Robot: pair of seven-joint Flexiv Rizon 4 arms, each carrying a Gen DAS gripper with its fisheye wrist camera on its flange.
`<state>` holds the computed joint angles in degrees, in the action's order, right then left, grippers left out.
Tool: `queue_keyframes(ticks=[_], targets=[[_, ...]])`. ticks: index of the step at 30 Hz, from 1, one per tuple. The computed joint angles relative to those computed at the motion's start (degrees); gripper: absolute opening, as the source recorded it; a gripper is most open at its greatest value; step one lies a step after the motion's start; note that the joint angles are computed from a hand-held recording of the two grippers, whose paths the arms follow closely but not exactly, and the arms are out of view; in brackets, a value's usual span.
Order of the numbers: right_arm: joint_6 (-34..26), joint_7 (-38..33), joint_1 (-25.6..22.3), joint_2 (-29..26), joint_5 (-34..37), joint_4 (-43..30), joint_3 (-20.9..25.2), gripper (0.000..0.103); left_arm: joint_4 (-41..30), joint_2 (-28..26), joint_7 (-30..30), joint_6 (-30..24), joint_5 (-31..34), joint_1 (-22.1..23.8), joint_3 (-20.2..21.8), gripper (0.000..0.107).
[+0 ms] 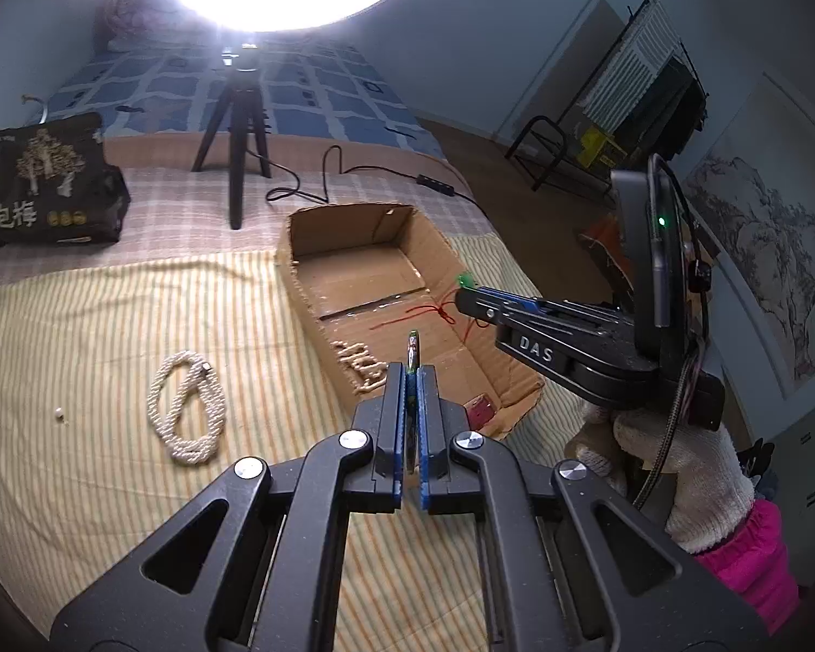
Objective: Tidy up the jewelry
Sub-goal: 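Carry the bangle in the left tool and the pendant in the right tool into the box, then open the left tool to drop the bangle while the right tool releases the pendant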
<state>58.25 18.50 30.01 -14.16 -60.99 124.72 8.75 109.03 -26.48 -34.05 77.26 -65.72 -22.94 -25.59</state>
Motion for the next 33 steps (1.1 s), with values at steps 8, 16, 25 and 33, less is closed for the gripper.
queue_keyframes(ticks=[8, 16, 25, 33], targets=[[1.97, 1.37, -1.62, 0.01, -1.01, 0.98, -0.89, 0.012, -2.7, -3.15, -4.17, 0.21, 5.32, -0.67, -0.16, 0.001], [4.39, 3.12, -2.86, -0.3, -2.63, 1.7, -1.75, 0.012, -4.56, -5.79, -10.13, 0.63, 13.23, 0.43, -1.5, 0.001], [6.31, 5.21, -3.87, -0.09, -4.4, 2.82, -2.12, 0.032, -4.84, -7.63, -13.2, 2.2, 19.91, 3.3, -5.25, 0.001], [2.28, 7.89, -3.72, 1.49, -3.67, 3.49, -1.16, 0.086, -4.12, -7.85, -17.57, 3.74, 26.42, 4.67, -5.44, 0.048]])
